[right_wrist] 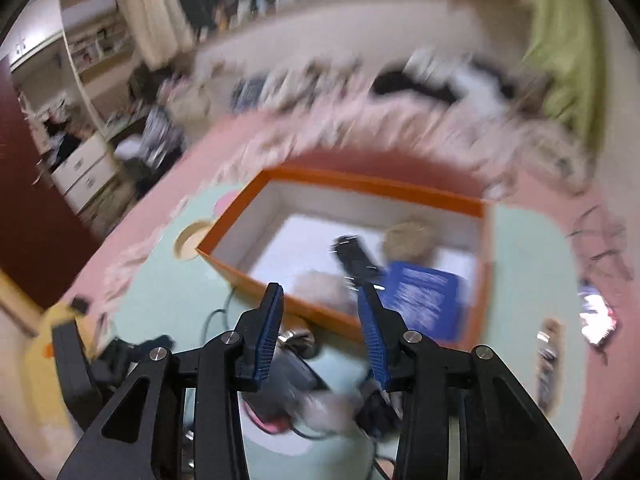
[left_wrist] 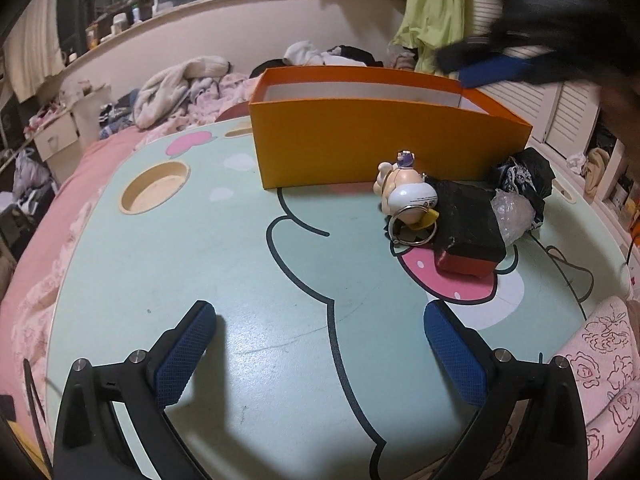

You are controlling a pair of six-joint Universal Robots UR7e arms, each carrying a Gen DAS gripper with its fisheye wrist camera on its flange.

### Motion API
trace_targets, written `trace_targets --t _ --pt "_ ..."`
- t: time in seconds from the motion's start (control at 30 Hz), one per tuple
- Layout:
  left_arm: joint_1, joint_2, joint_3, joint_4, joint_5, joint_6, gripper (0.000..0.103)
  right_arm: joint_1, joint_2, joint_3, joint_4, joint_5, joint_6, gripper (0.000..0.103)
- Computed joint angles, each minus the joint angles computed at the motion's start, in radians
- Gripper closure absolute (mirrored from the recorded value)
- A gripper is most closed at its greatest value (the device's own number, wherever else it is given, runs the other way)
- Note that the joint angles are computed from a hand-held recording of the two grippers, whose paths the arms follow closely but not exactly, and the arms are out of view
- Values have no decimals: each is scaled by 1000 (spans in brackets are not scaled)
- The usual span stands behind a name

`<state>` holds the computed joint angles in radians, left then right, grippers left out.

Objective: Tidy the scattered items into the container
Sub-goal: 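Grasp the black toy car in the box with the right gripper, set it on the table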

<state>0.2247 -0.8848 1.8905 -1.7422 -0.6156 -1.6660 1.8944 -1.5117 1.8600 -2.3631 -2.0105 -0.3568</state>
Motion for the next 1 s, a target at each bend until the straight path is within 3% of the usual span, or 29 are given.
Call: trace_targets --t 0.13,0.3,0.37,0.43,0.57,0.6,0.7,0.8,0.93,1.0 --pt "-2 0 0 3 0 -3 0 12 162 -150 165 -151 65 63" --pt "-3 3 -4 8 1 -5 0 14 279 -197 249 -350 87 63" --pt "-3 0 -2 5 2 -4 0 5 276 -203 249 -304 111 74" --pt "-4 -1 -3 5 3 -4 0 5 269 -189 212 -292 117 75" --pt "-4 1 -6 10 2 -7 0 6 192 -64 -65 -170 -11 75" --pt "-4 0 -5 10 2 -8 0 8 154 -20 -163 -120 -45 75" --pt "-4 0 -5 11 2 -9 0 18 43 68 -313 18 -100 75" --pt "-4 -2 -3 6 0 -9 0 31 -67 111 -265 99 -106 75" --pt "-4 -4 -5 9 -2 -11 0 -5 -151 95 27 201 -60 75" --pt "-4 -5 -5 11 -1 -13 0 -28 -153 97 101 203 -48 75"
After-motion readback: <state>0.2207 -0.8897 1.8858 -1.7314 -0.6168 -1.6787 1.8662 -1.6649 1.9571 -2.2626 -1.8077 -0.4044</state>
